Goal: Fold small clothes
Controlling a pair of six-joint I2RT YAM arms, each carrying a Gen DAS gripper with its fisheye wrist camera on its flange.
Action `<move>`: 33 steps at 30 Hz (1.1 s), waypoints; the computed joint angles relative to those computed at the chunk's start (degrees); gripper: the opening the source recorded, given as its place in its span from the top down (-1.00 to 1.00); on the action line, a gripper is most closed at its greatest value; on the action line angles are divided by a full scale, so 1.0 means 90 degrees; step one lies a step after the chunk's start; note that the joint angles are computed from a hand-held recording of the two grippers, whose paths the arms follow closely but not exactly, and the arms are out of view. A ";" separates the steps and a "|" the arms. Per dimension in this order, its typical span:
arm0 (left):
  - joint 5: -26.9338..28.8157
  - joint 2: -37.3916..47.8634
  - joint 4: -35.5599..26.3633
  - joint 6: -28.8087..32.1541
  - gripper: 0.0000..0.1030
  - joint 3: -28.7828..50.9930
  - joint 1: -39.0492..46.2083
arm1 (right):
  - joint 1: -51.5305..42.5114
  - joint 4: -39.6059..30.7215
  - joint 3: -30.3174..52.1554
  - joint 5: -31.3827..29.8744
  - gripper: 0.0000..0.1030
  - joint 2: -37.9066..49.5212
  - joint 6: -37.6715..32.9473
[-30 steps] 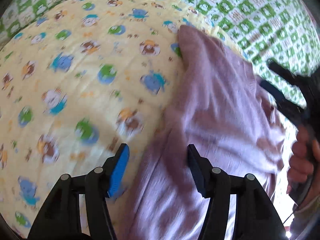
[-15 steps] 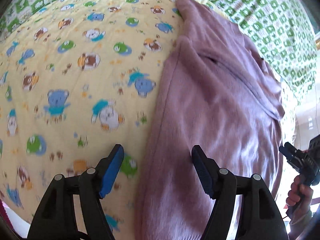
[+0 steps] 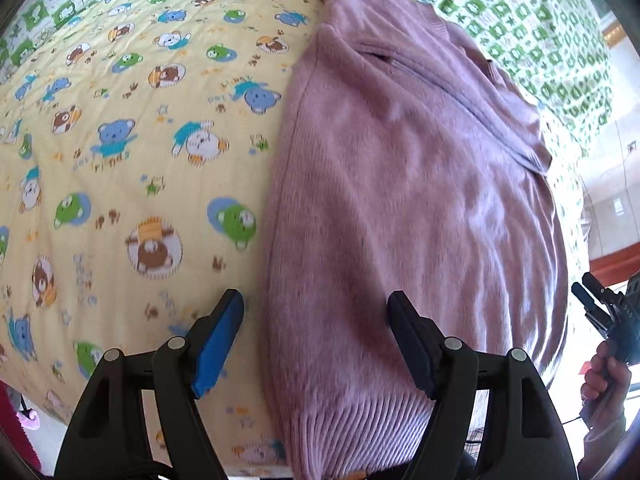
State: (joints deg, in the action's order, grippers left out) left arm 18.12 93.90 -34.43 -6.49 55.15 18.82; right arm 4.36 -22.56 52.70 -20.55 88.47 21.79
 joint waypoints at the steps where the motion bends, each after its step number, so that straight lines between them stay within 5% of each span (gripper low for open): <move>1: 0.0040 -0.0066 -0.0024 0.0049 -0.48 -0.0064 0.0035 | -0.0062 0.0004 -0.0152 0.0007 -0.07 -0.0166 0.0023; 21: 0.0377 -0.1263 0.0029 0.0616 -0.47 -0.1447 -0.0007 | -0.0901 -0.0530 -0.2650 -0.0575 -0.09 -0.2499 -0.0565; 26: 0.0323 -0.1270 0.0133 0.0629 -0.08 -0.1503 -0.0044 | -0.0608 -0.0025 -0.2913 -0.0851 -0.06 -0.2552 -0.0355; 28: 0.0310 -0.1261 0.0133 0.0703 0.29 -0.1505 -0.0014 | -0.0430 0.0105 -0.2978 -0.0695 0.00 -0.2551 -0.0268; 31: 0.0531 -0.1204 0.0102 0.0750 0.78 -0.1515 0.0117 | -0.0457 0.0156 -0.3017 -0.0711 0.31 -0.2520 -0.0257; 33: 0.0686 -0.1277 -0.0021 0.0756 0.86 -0.1497 0.0229 | -0.0589 0.0044 -0.2958 -0.0689 0.70 -0.2424 -0.0406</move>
State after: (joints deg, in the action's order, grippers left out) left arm 24.30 82.40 -34.62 0.31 41.67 20.88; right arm -0.94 -22.16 26.08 -26.76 66.66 18.13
